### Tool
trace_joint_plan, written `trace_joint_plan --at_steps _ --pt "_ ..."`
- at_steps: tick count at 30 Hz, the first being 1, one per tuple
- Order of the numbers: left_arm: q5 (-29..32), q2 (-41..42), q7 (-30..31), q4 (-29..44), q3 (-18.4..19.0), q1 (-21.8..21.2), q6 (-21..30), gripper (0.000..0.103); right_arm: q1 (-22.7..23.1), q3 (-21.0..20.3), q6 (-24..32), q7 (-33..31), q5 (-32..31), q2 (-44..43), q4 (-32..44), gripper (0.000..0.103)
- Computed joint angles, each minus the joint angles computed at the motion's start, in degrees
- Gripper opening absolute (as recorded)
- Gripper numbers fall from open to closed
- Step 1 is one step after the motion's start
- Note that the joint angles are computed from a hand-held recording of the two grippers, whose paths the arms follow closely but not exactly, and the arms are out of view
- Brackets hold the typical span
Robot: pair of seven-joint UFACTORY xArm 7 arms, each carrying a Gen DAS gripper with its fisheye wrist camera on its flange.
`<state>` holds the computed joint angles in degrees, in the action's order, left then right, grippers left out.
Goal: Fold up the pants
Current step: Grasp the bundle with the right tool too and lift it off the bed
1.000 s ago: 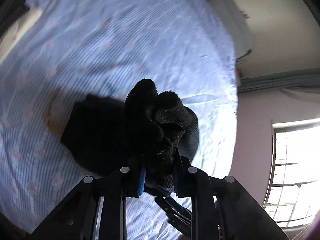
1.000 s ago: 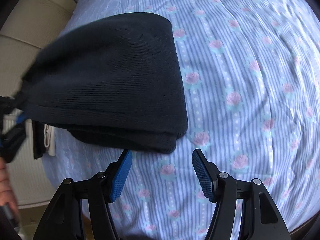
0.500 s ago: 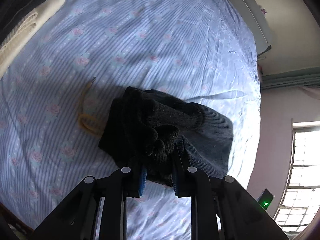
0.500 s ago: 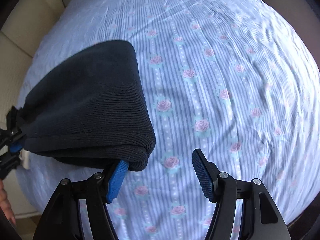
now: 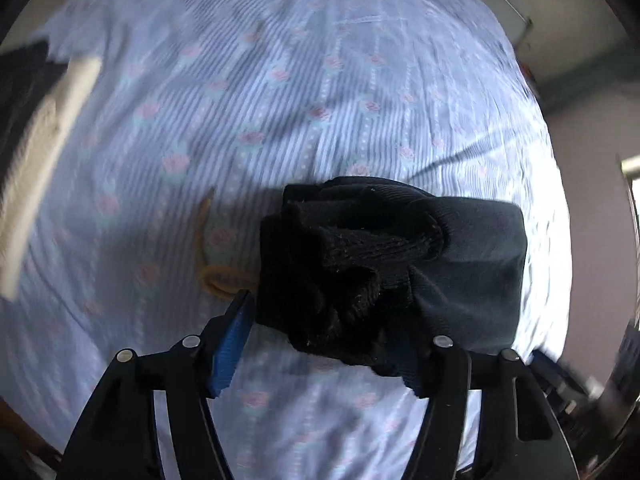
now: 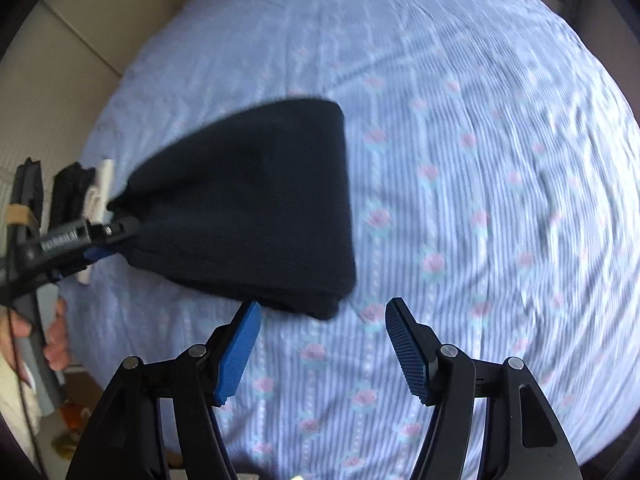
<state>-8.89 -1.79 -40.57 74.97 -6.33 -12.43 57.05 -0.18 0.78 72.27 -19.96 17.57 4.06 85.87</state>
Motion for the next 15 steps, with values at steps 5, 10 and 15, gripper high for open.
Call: trace_joint_plan --at_steps 5,10,15 --pt "-0.5 -1.0 0.8 1.7 0.7 0.8 2.3 0.070 -0.6 0.3 0.8 2.8 2.2 7.2 6.7 0.065" --pt "-2.7 -3.2 2.7 0.3 0.7 0.8 -4.1 0.093 -1.5 1.4 2.9 5.6 4.6 8.9 9.5 0.065" --pt "-8.6 0.4 4.8 0.2 1.3 1.2 -3.2 0.092 -1.8 1.5 3.8 5.3 5.3 9.3 9.4 0.065"
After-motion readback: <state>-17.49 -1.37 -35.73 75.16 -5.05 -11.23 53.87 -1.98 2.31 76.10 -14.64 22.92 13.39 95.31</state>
